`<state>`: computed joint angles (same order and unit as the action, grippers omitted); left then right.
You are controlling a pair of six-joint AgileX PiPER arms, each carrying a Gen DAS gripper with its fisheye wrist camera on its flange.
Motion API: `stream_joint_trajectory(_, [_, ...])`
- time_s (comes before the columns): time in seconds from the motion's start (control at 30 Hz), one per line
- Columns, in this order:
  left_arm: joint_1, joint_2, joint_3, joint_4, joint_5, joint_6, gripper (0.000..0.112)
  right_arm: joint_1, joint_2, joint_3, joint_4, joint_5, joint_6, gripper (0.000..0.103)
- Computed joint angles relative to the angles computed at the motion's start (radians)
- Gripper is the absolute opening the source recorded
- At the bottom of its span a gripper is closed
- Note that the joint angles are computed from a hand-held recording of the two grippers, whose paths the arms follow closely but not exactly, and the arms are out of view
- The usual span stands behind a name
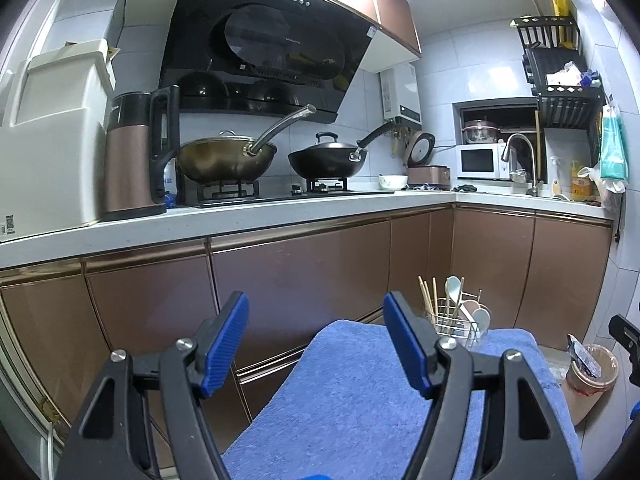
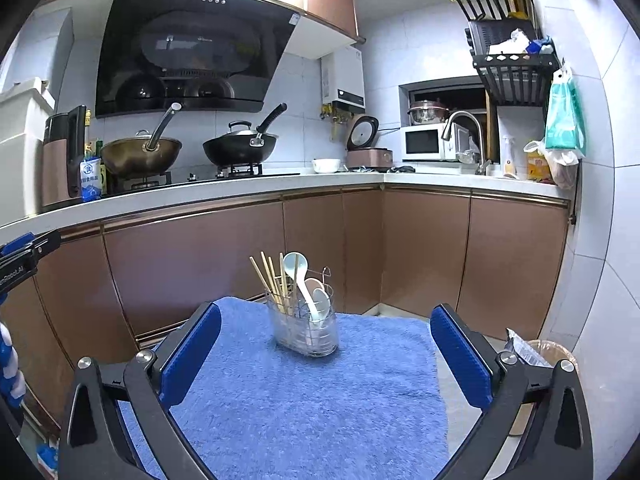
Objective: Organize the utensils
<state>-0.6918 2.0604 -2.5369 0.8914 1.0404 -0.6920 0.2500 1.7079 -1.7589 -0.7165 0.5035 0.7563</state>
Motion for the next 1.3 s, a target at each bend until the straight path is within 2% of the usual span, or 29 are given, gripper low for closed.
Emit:
stream_joint_trajectory(0.57, [-0.026,-0.167,0.275,0.089,-0.065,-0.131,0.068,0.064,-0.074,0.075,-0.107,0.03,0.064,0.103])
stream_joint_trajectory(1.1, [-0.028,-0.209,0.338,0.096,-0.066,-0.145,0.068,0.107,-0.106,0.089,-0.16,0.061,0.079,0.103])
stream_joint_trajectory(1.3, [-0.022,-0.246,0.402,0.1,-0.077,-0.164,0.068,0.125,-0.103,0.071,-0.19,0.102,0.094,0.103])
